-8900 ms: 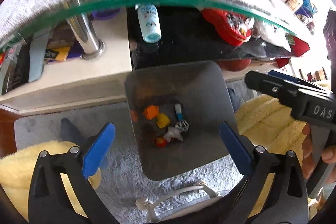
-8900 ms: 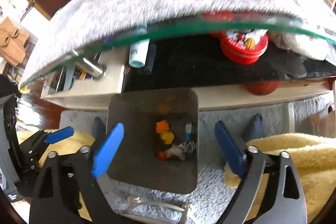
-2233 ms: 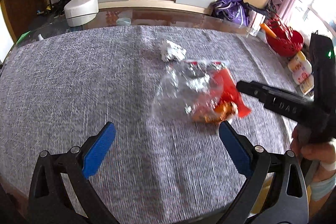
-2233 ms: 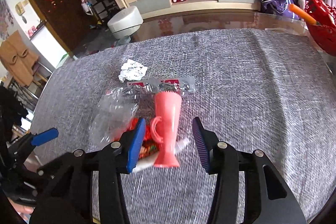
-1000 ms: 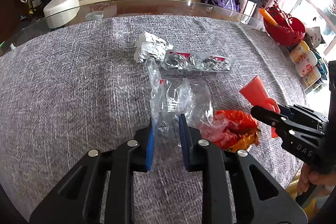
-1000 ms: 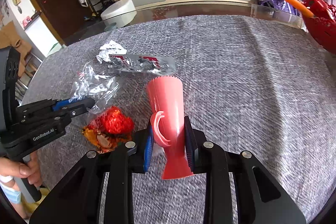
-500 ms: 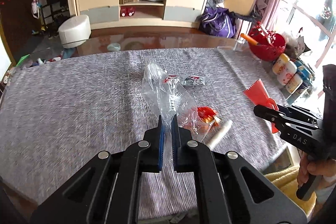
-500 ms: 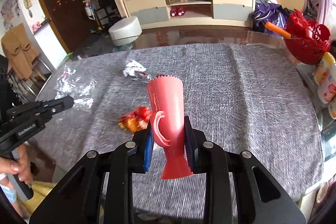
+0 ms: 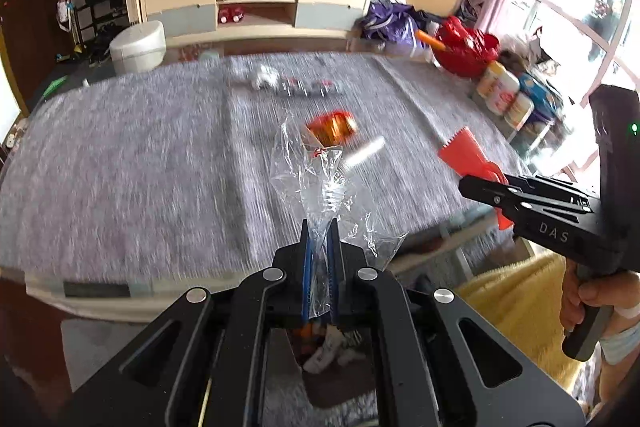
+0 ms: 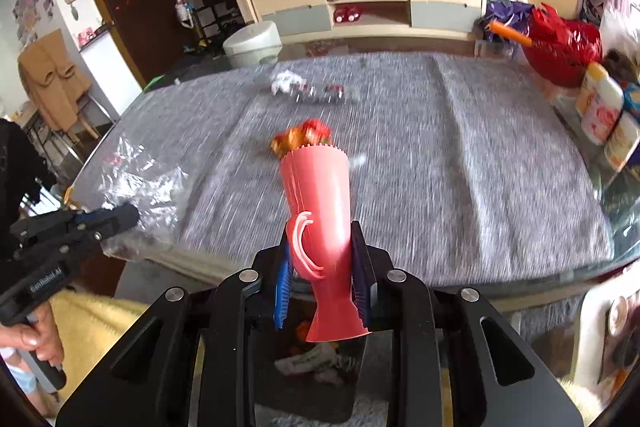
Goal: Collect trash
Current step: 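Lower the plastic bag and pink cup into the bin and open both tools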
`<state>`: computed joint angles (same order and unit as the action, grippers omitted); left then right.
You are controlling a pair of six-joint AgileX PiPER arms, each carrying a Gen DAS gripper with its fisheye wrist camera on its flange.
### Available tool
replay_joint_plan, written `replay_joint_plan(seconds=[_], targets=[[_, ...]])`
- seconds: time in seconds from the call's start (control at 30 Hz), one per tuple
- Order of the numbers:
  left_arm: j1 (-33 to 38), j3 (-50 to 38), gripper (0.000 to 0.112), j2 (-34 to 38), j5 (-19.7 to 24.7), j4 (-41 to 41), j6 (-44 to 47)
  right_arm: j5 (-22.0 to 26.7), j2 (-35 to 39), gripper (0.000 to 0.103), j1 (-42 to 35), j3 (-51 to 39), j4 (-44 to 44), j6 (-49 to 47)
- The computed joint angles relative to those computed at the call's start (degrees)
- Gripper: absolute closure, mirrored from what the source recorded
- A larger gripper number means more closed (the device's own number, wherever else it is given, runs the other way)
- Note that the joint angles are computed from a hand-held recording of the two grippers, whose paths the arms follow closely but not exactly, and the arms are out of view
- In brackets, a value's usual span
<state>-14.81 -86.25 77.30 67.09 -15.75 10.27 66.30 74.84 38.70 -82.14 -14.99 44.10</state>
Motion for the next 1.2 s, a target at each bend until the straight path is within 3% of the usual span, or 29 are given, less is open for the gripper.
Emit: replay_joint_plan(seconds=[0.27, 0.53, 0.93, 1.2], targets=[[0.2, 14.5, 0.106, -8.4, -0.8, -1.5, 0.8, 0.1, -4.3, 0.076, 8.7, 9.3, -1.9, 9.6], [-1.6, 25.0, 0.106, -11.6, -3.2, -2.0, 0.2, -2.8, -4.1, 0.076, 12.3, 16.2, 0.0, 14.1], [-3.6, 35.0, 0.106, -5.9, -8.1, -3.6, 0.2, -13.1, 0.7, 0.076, 9.7, 27.2, 10.0, 11.6], [-4.3, 37.4, 0.104, -0.6, -10.4, -5.0, 1.5, -14.7, 3.0, 0.076, 6.1, 28.4, 13.0, 8.3]])
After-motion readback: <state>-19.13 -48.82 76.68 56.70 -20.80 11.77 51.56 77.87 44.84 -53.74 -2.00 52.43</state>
